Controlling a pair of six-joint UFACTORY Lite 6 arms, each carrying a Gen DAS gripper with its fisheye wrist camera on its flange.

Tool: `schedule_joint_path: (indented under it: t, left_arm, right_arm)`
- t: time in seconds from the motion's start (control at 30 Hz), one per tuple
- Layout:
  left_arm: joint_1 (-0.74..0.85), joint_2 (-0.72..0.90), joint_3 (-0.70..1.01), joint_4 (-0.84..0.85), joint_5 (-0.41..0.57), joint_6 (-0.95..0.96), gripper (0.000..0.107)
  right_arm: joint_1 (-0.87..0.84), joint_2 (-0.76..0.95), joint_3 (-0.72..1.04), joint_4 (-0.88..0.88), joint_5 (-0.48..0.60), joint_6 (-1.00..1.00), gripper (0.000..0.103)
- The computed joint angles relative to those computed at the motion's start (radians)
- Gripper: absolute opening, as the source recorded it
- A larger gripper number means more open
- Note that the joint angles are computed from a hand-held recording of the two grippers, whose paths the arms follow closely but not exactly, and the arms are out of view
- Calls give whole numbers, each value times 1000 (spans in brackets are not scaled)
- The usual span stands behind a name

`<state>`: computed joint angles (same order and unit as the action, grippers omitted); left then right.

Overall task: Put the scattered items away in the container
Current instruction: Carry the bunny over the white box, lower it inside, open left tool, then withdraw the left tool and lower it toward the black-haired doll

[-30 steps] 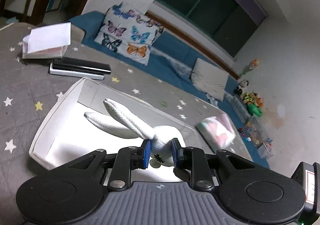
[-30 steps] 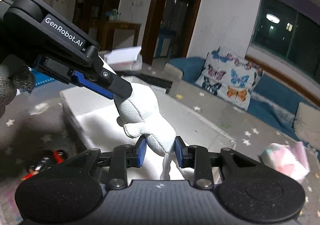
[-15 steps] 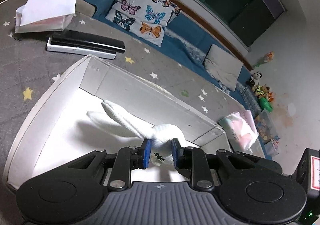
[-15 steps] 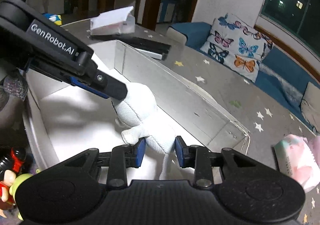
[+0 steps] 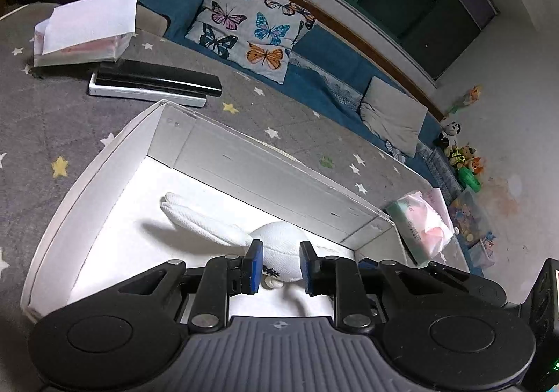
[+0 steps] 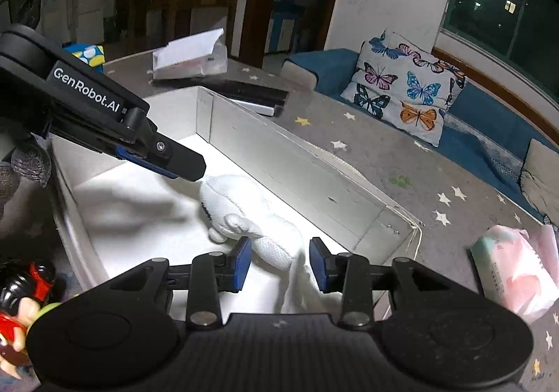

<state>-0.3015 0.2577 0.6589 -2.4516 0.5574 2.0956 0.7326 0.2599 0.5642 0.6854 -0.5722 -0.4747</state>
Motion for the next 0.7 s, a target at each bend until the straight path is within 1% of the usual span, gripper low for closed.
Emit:
schedule_joint_path:
  t: [0.07,0.1,0.2,0.33,0.37,0.43,0.57,0.7]
  left_arm:
    - [-6,-39,-32,-11,-3,15,26]
    - [-10,-59,-49,-17,-5,24,26]
    - [-21,-123,-103,-31,-18,43,28]
    - [-38,-219,-185,-72,-30,82,29]
    - [-43,-245,-206,-80,-35,90,29]
    - [-49,-294,-244,-78,-44,92,30]
    - [-56,-388,-326,-82,-53,94,30]
    - [-57,-494,-419,-86,-61,83,30]
  right_arm:
    - [28,-32,-29,31,-29,-5,39]
    - [42,-53,-48,44,-41,-4,42]
    - [85,-126,-107,79,-67,9,42]
    - [179,-226,-185,180,-113,-2,43]
    - [216,-256,-206,219,-128,-10,44]
    - [286,-302,-238,294,-157,-30,50]
    - [458,-358,-277,459,-231,-71,51]
    - [627,-392,-302,592,-300,-67,55]
